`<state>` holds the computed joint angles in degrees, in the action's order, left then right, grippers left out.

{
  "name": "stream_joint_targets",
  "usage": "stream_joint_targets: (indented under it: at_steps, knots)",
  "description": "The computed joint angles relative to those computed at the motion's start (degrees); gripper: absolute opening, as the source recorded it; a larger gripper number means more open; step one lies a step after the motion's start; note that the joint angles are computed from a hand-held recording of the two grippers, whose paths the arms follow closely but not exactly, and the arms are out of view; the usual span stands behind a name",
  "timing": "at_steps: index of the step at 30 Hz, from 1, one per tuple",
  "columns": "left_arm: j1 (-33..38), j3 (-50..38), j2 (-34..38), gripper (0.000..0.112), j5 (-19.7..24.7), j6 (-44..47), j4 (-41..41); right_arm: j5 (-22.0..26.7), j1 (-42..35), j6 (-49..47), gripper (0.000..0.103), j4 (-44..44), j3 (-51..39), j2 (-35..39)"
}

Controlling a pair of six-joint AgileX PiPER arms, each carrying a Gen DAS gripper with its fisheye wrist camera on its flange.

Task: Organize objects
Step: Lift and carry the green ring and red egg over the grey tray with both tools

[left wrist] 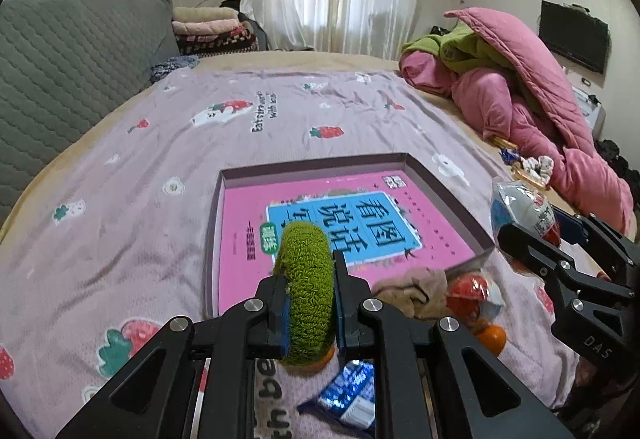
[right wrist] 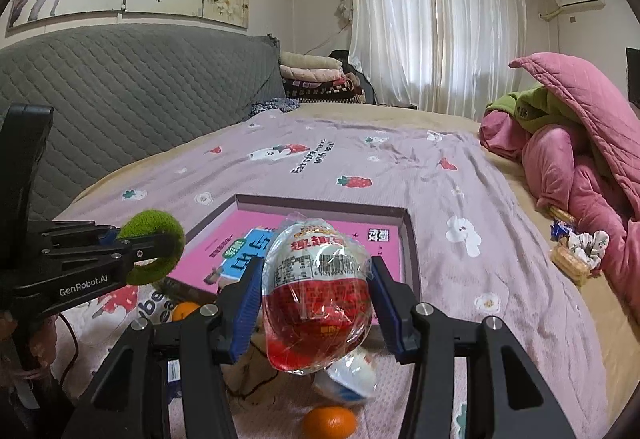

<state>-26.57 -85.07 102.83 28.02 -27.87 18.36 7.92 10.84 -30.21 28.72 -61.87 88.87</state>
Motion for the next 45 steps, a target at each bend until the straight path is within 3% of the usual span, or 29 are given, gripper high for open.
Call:
stream_joint_targets:
  at_steps: [13,21,36,45]
  knots:
    - [1.42,-5.83,4.05,0.016,1.88,4.29,-3.18,1.82,-0.89,-1.95,0.052,0.53,-6.92,4.43]
    - [2.0,-9.1,6.2,0.016,2.87,5.1,-2.92,3.25,-1.79,-9.54,0.052,7.77,-9.91,6.39]
    - [3.89,-17.27,11.92,0.016,6.42,9.05,-6.9,6.08,-3.78,-10.26,0.052,6.81,-16.19,9.81]
    - [5.17,-23.5,15.82,0.016,9.74,11.9,-9.42,9.24,-3.62,-2.45,0.052,-1.92,-22.51,14.35]
